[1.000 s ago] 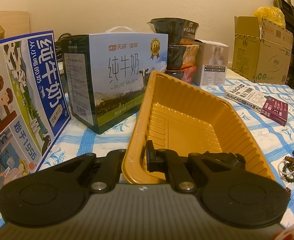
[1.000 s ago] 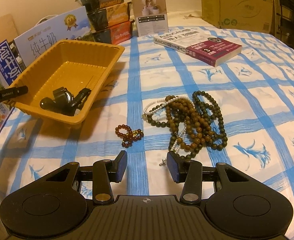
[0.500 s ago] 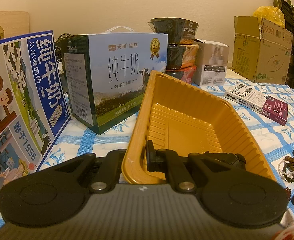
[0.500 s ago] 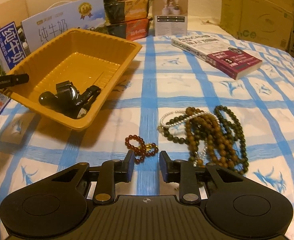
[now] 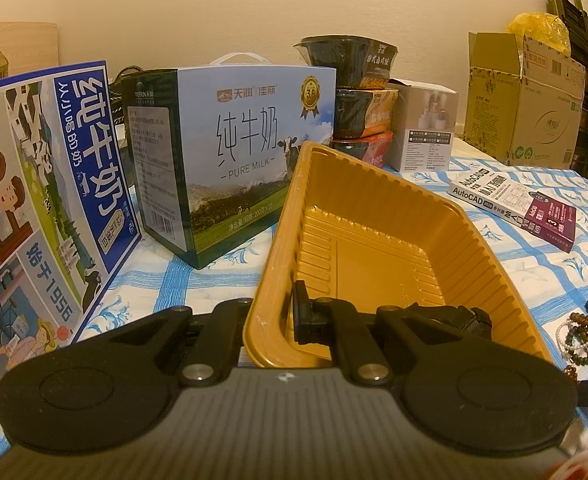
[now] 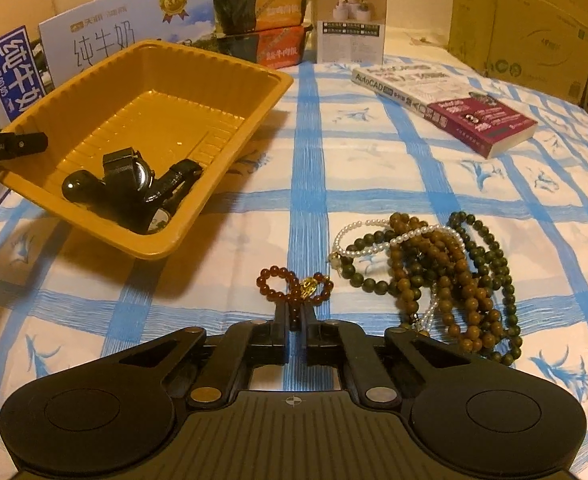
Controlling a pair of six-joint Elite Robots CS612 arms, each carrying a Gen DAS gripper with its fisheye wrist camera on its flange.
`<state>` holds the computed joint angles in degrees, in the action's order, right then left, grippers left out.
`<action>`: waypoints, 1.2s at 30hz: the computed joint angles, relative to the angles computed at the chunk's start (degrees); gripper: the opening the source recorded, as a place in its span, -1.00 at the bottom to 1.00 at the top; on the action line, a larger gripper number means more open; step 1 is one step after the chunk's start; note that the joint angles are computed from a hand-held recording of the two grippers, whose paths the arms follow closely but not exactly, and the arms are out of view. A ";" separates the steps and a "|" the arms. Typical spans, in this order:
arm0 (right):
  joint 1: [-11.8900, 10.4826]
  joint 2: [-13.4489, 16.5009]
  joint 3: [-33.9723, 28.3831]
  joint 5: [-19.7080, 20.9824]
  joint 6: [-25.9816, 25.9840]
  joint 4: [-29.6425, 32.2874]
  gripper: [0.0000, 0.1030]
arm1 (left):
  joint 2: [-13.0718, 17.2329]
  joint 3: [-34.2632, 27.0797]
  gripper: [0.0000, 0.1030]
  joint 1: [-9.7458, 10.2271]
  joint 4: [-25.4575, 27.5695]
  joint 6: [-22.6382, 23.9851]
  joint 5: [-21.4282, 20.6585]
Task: Organize jewelry
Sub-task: 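Grasp the small red bead bracelet with the right gripper, then carry the red bead bracelet into the orange tray and open the right gripper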
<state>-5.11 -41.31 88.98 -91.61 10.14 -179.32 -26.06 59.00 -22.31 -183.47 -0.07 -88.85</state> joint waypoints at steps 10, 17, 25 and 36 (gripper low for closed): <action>-1.03 -3.22 3.95 1.14 4.25 -7.57 -0.91 | 0.11 -0.19 -0.87 0.02 0.02 0.02 -0.10; -1.92 -5.50 4.86 2.25 5.46 -10.50 -0.91 | 0.10 -0.18 -0.87 -0.01 -0.09 0.07 -0.15; -1.84 -5.06 1.99 6.99 5.55 -10.52 -0.91 | -0.03 -0.13 -0.87 -0.06 0.00 -0.13 -0.24; -0.56 0.93 -9.63 11.53 5.73 -7.97 -0.91 | -0.10 -0.09 -0.88 -0.01 -0.17 -0.25 -0.76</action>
